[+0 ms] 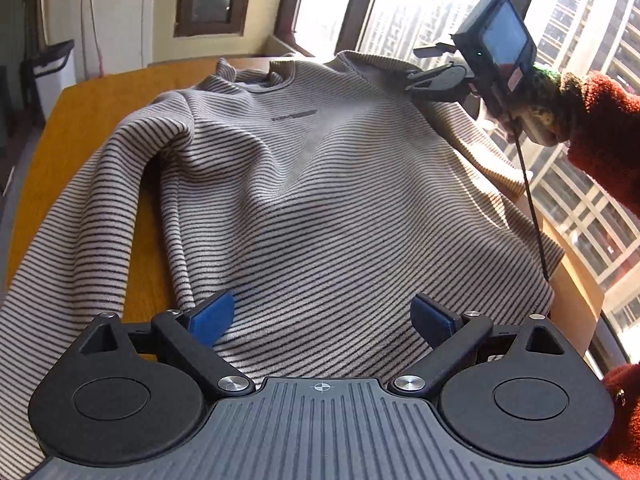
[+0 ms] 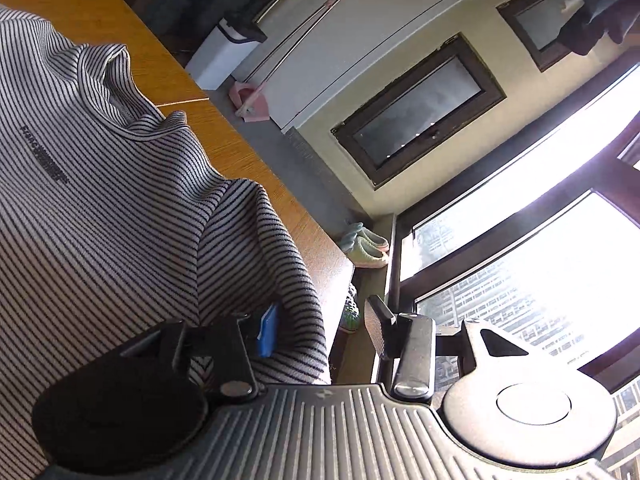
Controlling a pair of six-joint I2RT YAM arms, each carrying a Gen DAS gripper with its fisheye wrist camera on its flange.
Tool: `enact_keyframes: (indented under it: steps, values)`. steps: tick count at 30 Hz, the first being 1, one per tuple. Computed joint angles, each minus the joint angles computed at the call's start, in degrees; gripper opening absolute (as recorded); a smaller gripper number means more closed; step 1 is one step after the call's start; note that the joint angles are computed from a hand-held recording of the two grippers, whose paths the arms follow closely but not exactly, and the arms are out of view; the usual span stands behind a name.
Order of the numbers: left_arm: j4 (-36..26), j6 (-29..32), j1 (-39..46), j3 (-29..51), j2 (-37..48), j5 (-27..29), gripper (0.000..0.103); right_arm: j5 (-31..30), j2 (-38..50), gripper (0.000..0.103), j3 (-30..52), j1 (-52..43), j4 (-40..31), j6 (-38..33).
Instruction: Fold clothes
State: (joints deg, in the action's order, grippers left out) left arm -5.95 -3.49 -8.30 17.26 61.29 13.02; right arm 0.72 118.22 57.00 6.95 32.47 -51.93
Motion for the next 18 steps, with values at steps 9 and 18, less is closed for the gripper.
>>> enact_keyframes:
  steps: [9,18]
  values:
    - [-5.55,-2.68,-2.84,-0.54,-9.57,-2.07,0.101,-30.92,-36.25,0.060,-21.44,-22.01,-29.46,-1.80]
    - [-19.77,-3.83,-14.97,-1.88,-27.25,-7.72,0.103,-40.38,-62.38,0.061,-41.23,-37.77,-50.13,-28.23]
